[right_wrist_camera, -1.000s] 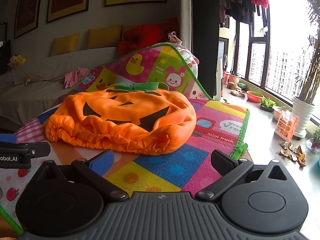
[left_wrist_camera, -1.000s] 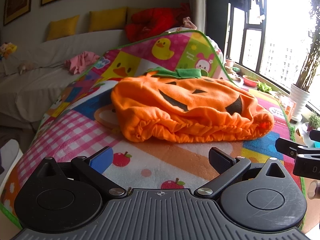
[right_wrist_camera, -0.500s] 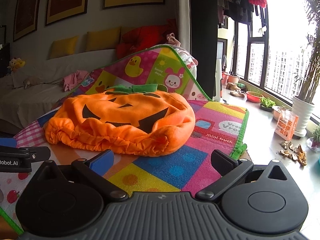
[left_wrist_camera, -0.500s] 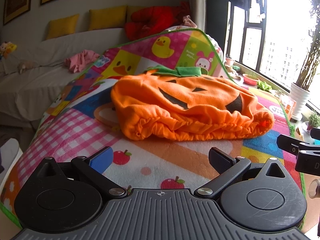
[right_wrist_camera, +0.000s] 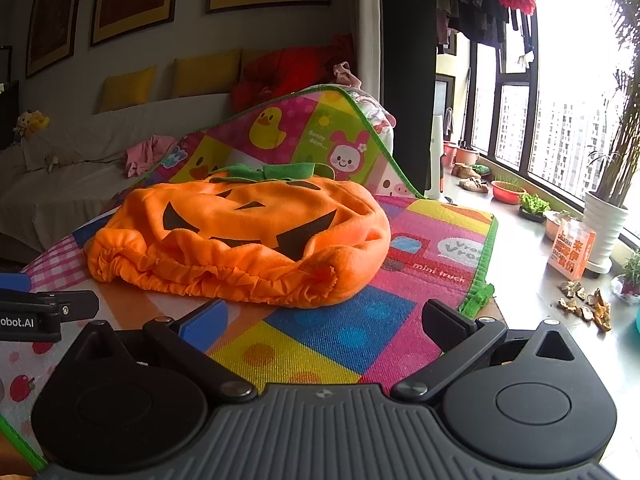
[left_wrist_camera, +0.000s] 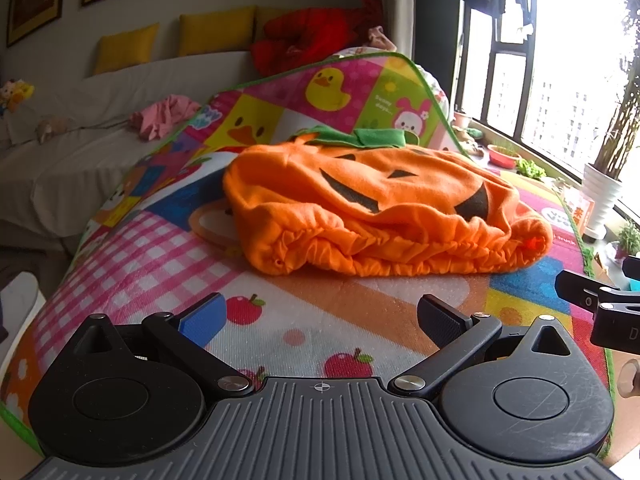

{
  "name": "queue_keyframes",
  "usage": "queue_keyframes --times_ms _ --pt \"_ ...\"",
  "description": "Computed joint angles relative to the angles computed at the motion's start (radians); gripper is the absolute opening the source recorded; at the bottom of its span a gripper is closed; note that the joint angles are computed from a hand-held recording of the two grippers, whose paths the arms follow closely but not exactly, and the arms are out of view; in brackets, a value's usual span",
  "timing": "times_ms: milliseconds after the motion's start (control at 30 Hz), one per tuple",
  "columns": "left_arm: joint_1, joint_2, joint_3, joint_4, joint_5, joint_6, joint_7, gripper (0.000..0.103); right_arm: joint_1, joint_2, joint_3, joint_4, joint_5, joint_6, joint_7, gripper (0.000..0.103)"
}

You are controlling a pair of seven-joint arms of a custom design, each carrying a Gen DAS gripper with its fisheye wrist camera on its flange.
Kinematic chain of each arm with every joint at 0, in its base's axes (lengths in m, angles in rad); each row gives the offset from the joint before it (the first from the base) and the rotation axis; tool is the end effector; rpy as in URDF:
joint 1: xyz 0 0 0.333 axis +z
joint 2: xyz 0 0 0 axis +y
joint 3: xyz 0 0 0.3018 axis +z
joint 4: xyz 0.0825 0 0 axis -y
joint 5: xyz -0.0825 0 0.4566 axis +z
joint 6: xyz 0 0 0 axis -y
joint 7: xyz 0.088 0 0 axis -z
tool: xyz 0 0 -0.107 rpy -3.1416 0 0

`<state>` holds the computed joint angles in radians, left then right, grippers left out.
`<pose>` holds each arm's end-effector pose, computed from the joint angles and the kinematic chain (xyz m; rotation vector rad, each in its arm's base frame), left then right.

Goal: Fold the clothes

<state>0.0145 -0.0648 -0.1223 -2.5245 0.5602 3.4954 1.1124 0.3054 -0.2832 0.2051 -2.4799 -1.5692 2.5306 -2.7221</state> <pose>0.5274 -0.1210 0.3459 -1.4198 1.8948 -1.0573 0.4545 0.2638 0.3607 -1.4086 1.7409 -1.0922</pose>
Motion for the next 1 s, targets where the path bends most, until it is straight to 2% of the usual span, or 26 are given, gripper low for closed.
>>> queue_keyframes --times_ms 467,767,1000 --pt "0.002 0.026 0.011 0.028 0.027 -0.016 -0.033 0.103 0.004 0.037 -0.007 0.027 0.041 -0.025 -0.056 0.103" --pt "-0.002 0.043 0.007 0.045 -0.006 -0.037 0.008 0.103 0.003 0.054 -0.017 0.036 0.054 -0.01 -0.071 0.103" --pt "-0.004 0.07 0.018 0.078 0.061 -0.057 -0.038 0.103 0.002 0.071 -0.025 0.046 0.068 0.002 -0.093 0.103"
